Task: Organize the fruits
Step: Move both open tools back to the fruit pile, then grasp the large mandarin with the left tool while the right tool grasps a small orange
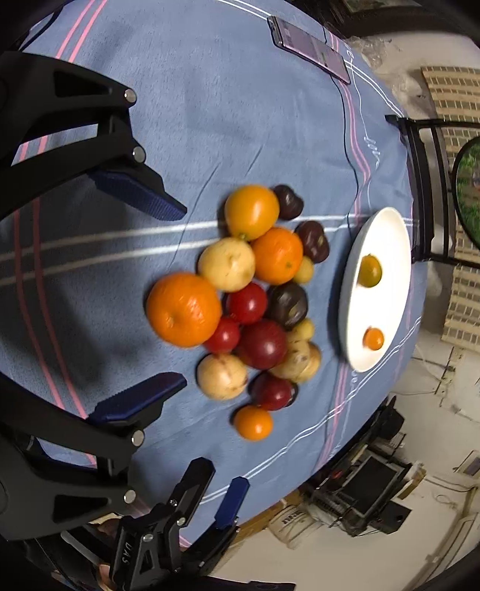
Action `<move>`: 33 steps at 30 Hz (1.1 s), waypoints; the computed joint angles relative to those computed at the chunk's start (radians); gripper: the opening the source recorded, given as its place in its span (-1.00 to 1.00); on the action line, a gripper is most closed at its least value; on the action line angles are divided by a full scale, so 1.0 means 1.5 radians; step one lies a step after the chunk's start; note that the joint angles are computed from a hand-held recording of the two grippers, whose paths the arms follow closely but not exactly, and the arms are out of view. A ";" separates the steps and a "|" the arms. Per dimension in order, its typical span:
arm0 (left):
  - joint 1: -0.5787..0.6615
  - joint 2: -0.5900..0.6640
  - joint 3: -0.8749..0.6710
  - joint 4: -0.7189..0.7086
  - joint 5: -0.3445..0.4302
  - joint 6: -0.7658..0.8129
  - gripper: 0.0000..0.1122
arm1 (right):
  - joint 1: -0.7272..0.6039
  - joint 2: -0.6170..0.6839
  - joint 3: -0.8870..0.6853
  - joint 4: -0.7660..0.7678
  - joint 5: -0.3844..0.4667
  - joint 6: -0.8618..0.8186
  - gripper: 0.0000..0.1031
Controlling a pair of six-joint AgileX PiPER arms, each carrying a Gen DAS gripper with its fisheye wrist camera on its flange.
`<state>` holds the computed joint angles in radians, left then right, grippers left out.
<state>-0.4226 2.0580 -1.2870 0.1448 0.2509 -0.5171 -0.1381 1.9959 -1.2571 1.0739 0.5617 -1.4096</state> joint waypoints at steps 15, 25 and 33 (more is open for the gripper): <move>-0.035 0.078 -0.093 0.142 0.067 -0.057 -0.18 | -0.009 0.033 -0.024 -0.019 0.015 0.028 0.52; -0.020 0.016 -0.020 0.175 0.014 -0.077 -0.19 | 0.030 0.077 -0.087 -0.227 -0.050 0.266 0.52; -0.007 0.013 -0.010 0.133 0.002 -0.032 -0.19 | 0.065 0.109 -0.156 -0.310 -0.045 0.360 0.19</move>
